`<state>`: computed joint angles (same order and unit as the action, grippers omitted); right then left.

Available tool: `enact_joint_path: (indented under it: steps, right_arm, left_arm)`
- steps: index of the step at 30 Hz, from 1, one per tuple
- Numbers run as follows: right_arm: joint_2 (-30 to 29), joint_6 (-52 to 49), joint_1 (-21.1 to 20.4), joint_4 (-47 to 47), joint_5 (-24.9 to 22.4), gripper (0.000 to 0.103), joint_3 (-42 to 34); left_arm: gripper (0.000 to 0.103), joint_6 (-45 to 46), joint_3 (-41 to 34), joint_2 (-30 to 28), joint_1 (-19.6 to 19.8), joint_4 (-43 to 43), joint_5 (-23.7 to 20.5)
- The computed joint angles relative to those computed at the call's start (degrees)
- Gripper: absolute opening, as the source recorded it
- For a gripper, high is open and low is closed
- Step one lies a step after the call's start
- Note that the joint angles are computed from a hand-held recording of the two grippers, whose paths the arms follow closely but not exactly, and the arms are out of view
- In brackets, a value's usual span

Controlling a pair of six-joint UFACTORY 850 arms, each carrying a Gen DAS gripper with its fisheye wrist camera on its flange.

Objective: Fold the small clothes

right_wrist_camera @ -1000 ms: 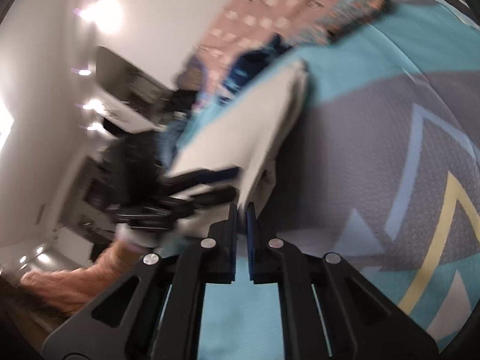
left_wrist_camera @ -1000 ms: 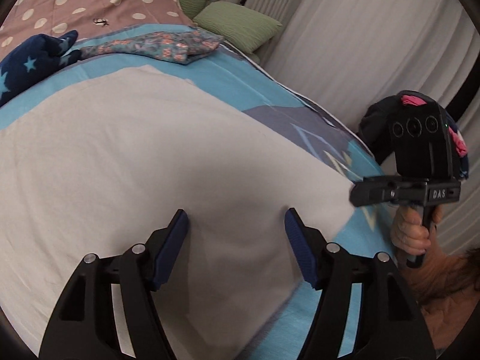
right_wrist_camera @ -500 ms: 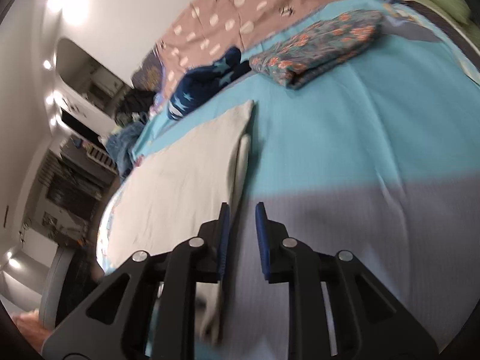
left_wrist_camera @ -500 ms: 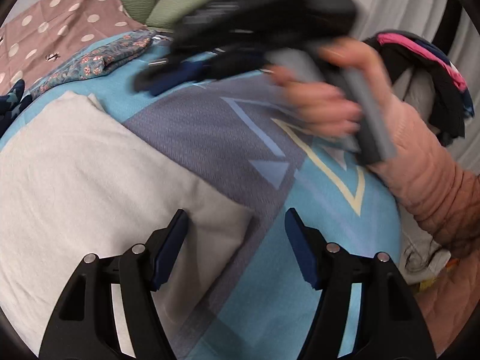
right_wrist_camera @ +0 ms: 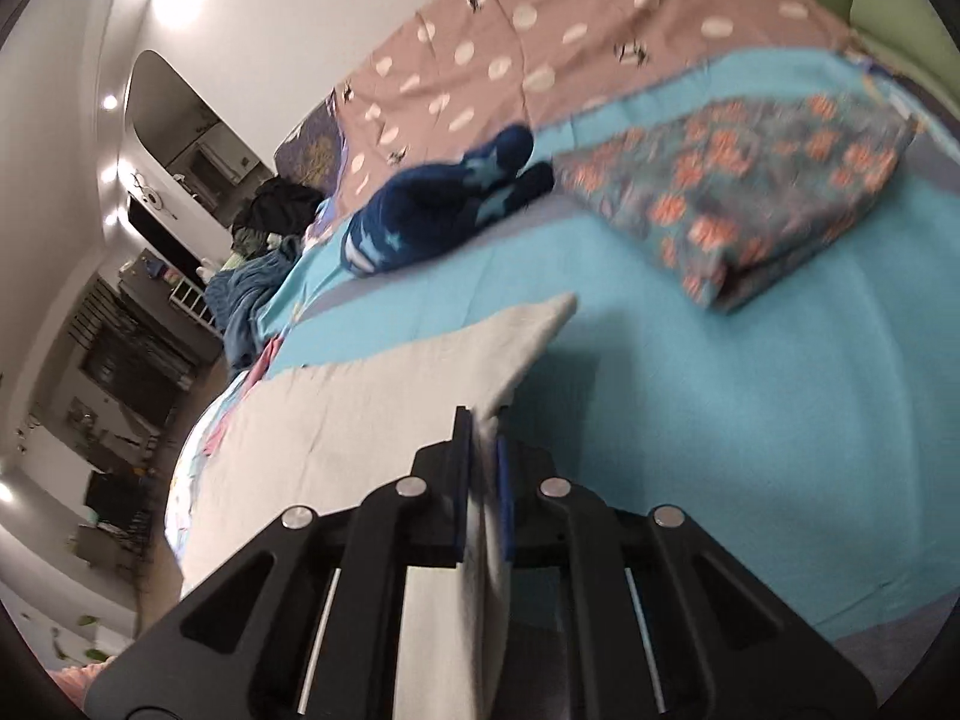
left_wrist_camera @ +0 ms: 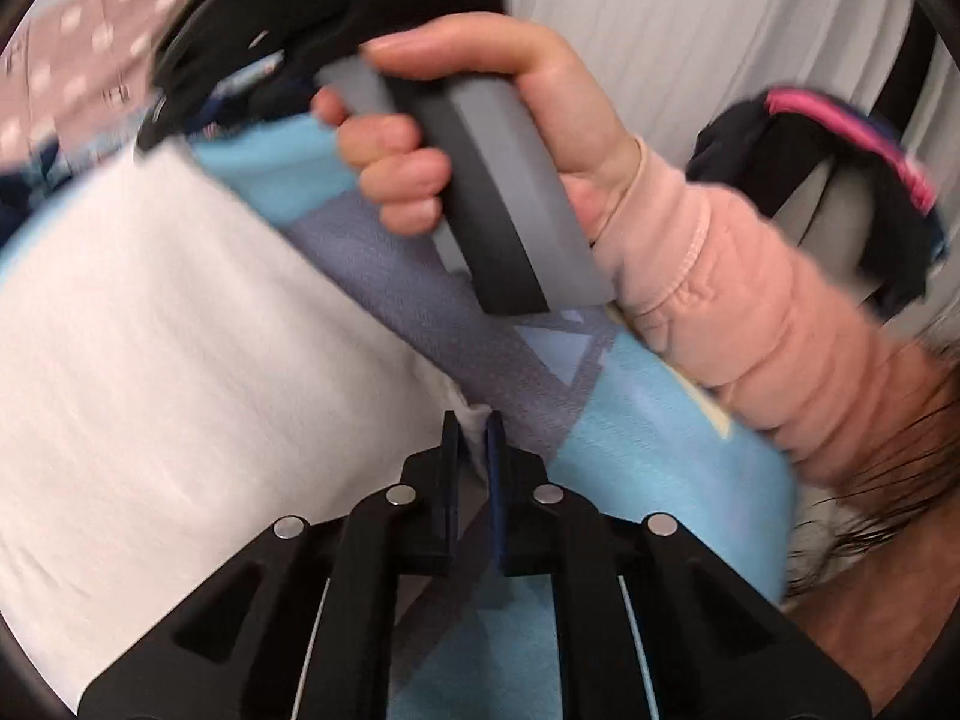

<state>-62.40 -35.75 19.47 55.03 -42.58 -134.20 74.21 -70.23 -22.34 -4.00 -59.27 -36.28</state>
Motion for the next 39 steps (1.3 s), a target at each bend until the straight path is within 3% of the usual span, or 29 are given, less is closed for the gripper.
enact_joint_path:
  steps: [3, 7, 12, 16, 20, 22, 25, 28, 29, 30, 33, 35, 39]
  right_arm:
    - [-4.18, 7.48, -0.62, -5.20, -0.17, 0.000, -5.38]
    - [-7.33, 10.48, -2.33, -2.04, -4.27, 0.000, -8.56]
    - [0.84, -4.07, -2.75, 6.71, -7.62, 0.004, 3.11]
    - [10.50, -18.14, -2.07, 10.49, -5.74, 0.023, 17.22]
    - [16.71, -21.35, -1.18, 6.09, -4.70, 0.023, 28.21]
    - [18.88, -21.16, -0.42, 2.17, -2.76, 0.023, 32.38]
    - [23.76, -22.40, 0.67, 0.31, 5.56, 0.023, 40.90]
    - [27.95, -16.88, 1.59, -2.56, 11.87, 0.028, 45.07]
    - [29.90, -17.92, 2.21, -1.31, 14.57, 0.028, 46.85]
    - [31.13, -19.42, 2.82, -0.16, 15.81, 0.028, 47.88]
    - [34.80, -25.15, 5.52, 2.47, 19.11, 0.031, 50.83]
    - [35.67, -27.58, 8.64, 2.02, 21.04, 0.043, 51.26]
    - [33.49, -29.85, 15.68, -1.95, 21.80, 0.050, 48.36]
  left_arm:
    - [0.007, 0.39, -0.38, -0.65, 0.25, -0.60, -1.25]
    - [0.007, 3.69, 0.72, -0.26, 1.27, -4.02, -5.67]
    - [0.007, 5.49, 0.55, -0.37, 1.67, -3.83, -5.98]
    - [0.007, 7.94, 0.66, -0.48, 1.66, -2.76, -9.86]
    - [0.028, 12.03, 4.38, 3.23, 0.60, -2.55, -7.19]
    - [0.033, 11.83, 6.06, 4.78, 1.63, -3.84, -5.50]
    - [0.038, 9.31, 9.77, 8.62, 5.03, -5.72, -1.66]
    - [0.041, 8.43, 14.11, 13.16, 9.54, -9.36, 1.62]
    - [0.046, 8.68, 16.03, 15.22, 11.70, -11.41, 2.74]
    - [0.052, 8.99, 17.53, 17.05, 13.24, -13.33, 4.30]
    - [0.054, 13.18, 23.91, 24.19, 18.46, -21.06, 11.54]
    - [0.054, 14.30, 26.51, 26.99, 23.51, -23.49, 12.81]
    - [0.054, 16.03, 31.20, 31.53, 33.87, -27.66, 12.99]
